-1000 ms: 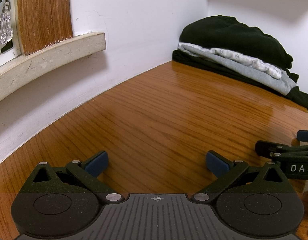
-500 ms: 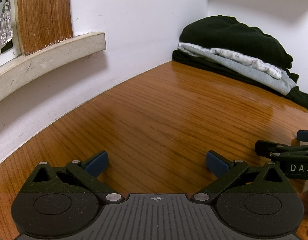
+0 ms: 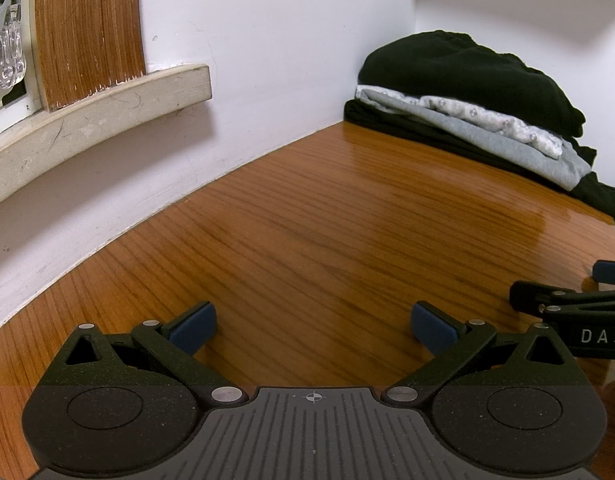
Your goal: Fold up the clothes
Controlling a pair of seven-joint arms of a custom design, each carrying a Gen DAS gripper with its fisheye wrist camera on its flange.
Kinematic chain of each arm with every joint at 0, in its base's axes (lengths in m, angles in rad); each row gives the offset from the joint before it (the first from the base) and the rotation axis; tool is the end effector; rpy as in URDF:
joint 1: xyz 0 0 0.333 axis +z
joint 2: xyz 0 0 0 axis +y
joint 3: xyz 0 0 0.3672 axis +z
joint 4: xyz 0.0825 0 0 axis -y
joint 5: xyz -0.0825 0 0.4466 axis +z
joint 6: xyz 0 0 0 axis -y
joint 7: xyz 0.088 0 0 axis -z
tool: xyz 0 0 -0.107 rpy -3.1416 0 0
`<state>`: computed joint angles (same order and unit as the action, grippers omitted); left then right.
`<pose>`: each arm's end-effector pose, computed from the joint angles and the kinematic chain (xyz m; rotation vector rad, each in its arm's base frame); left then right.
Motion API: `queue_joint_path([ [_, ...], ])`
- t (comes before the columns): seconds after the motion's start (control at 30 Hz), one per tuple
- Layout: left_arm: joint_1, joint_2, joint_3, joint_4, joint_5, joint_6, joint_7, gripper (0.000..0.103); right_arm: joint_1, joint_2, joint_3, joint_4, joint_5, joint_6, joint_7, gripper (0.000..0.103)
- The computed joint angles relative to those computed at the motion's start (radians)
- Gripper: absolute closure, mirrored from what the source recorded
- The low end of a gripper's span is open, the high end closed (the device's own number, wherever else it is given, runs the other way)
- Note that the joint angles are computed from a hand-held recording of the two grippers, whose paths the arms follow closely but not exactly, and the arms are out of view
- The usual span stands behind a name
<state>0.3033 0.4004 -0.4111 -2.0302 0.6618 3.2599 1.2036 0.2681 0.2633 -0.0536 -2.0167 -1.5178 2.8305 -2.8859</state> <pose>0.6884 -0.1117 0.3637 -1.4358 2.0143 -0.9140 0.6408 0.1933 0.3555 -1.5047 1.8967 -0.8851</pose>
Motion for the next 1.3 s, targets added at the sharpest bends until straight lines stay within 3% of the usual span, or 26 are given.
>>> queue_joint_path([
  [0.3,0.040,0.016,-0.046,0.011,-0.005,-0.009,0.029,0.000,0.000,-0.007,0.001,-0.009,-0.012,-0.001,0.018,0.000],
  [1.3,0.034,0.015,-0.041,0.010,-0.021,-0.009,0.042,0.000,-0.001,-0.002,0.002,-0.003,-0.012,-0.001,0.013,0.000],
])
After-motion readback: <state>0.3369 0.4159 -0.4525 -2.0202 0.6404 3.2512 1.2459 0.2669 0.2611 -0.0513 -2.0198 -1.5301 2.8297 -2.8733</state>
